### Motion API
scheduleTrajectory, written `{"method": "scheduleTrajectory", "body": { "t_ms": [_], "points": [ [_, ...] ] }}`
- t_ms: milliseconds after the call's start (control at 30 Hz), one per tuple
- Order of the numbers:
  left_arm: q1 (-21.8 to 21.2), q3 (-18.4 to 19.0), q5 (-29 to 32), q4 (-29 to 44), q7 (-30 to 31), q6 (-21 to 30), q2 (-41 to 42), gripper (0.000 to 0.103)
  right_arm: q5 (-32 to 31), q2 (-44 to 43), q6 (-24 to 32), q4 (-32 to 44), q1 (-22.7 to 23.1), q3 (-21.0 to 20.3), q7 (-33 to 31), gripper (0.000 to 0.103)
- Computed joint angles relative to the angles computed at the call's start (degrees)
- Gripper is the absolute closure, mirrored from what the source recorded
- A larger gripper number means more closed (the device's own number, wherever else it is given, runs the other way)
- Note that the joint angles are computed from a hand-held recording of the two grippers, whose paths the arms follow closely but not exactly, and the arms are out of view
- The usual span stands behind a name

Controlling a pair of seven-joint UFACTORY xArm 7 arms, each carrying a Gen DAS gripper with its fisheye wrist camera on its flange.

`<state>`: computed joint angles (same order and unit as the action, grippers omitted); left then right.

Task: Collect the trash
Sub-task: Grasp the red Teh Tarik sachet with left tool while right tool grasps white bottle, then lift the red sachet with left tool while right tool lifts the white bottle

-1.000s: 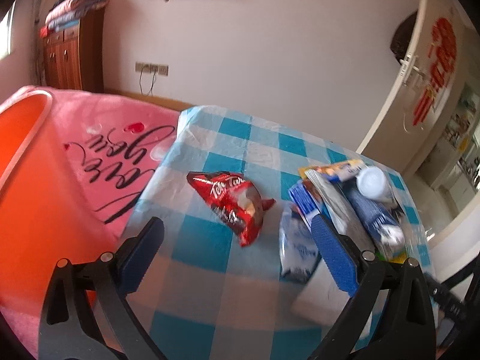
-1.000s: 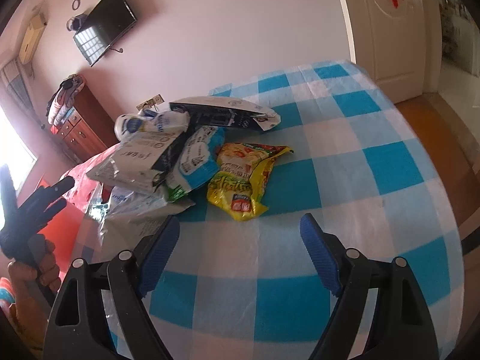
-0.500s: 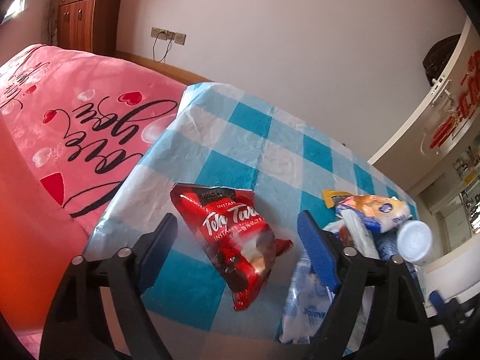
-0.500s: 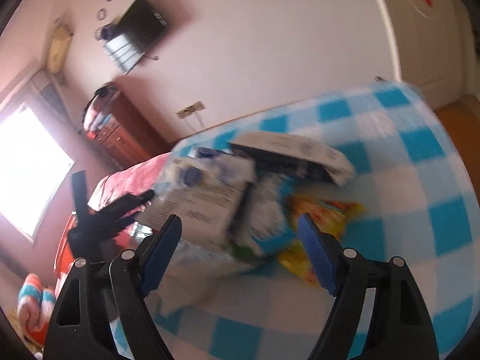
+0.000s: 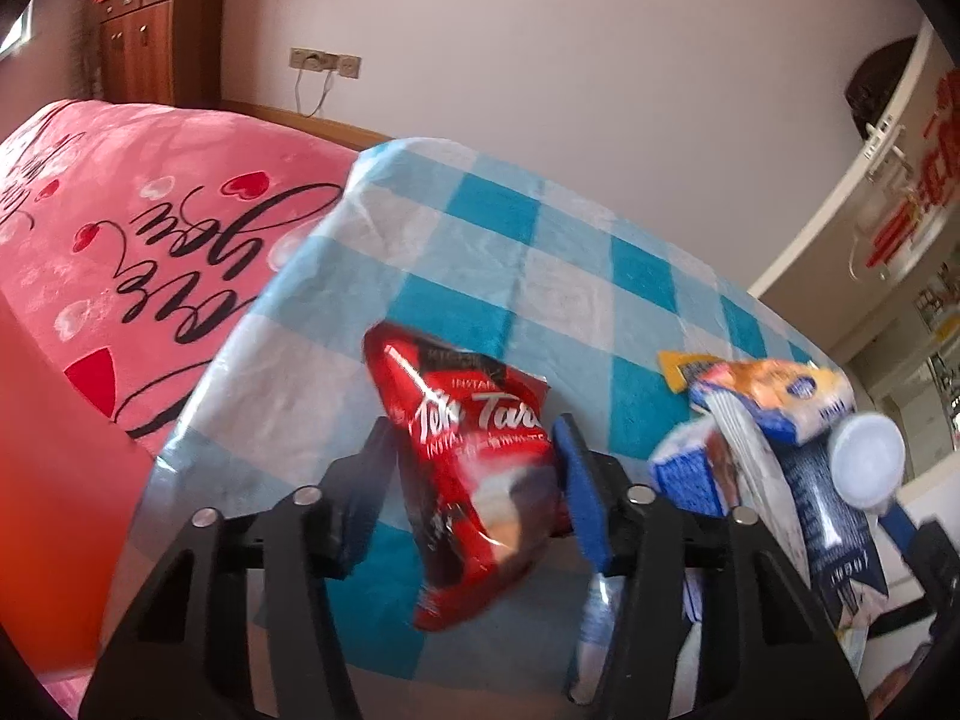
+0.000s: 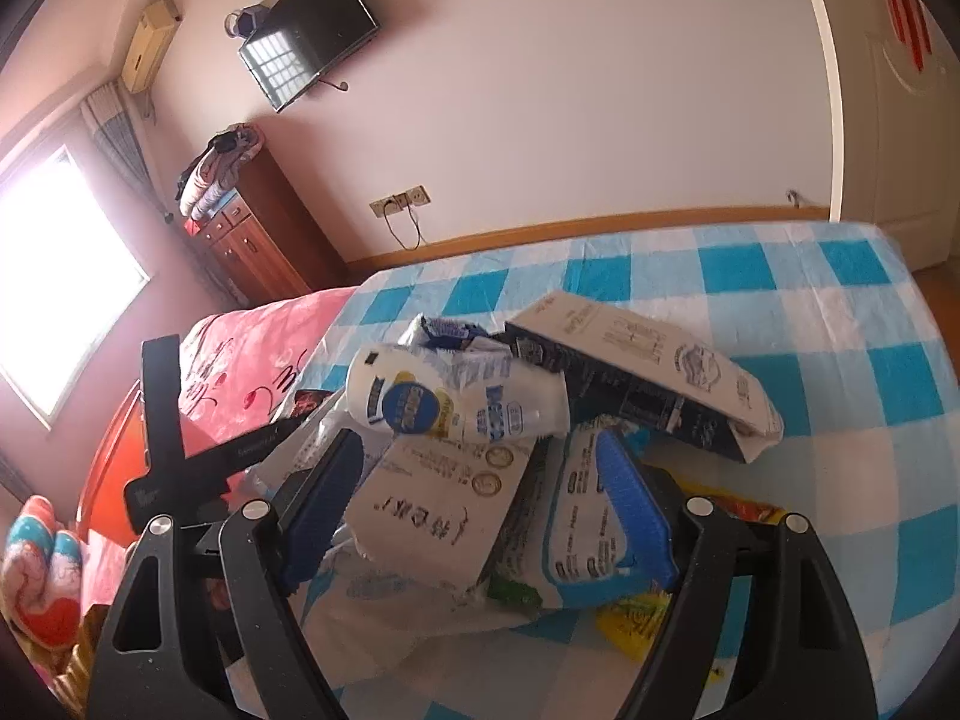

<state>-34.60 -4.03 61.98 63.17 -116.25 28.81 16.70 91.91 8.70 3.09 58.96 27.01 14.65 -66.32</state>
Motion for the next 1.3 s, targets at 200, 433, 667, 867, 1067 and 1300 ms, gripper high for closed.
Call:
{"method": "scheduleTrajectory", "body": {
  "t_ms": [200,433,667,867,1067,1300],
  "points": [
    [-0.68,-0.09,1.82,-0.64,-2.50,0.05,-0.37,0.053,-2.15,1.43,2.36,2.75,-1.04,0.01,5.47,0.007],
    [-0.87,-0.90,3.42,-1.58,-3.88,0.37,-1.02,0.053,-23.80,5.19,3.39,4.90,-1.32,0.02,26.63,0.006],
    [-0.45,-1.32,5.36,-2.64,-5.69,-0.84,-1.62,0.053,-36.96,8.03,2.48,5.05,-1.33,1.07,35.44,0.006],
    [-0.05,-1.52,7.37,-3.64,-8.22,-2.30,-2.19,0.054,-44.63,7.24,-4.01,1.38,-1.26,2.64,40.44,0.011],
    [0.14,-2.18,8.96,-4.95,-10.40,-3.24,-3.11,0.054,-49.18,6.03,-8.06,-1.57,-2.29,4.52,44.10,0.011],
    [0.30,-3.33,11.45,-7.39,-13.90,-4.26,-4.97,0.055,-51.79,3.57,-12.54,-6.09,-7.48,10.97,47.03,0.011]
  ]
}}
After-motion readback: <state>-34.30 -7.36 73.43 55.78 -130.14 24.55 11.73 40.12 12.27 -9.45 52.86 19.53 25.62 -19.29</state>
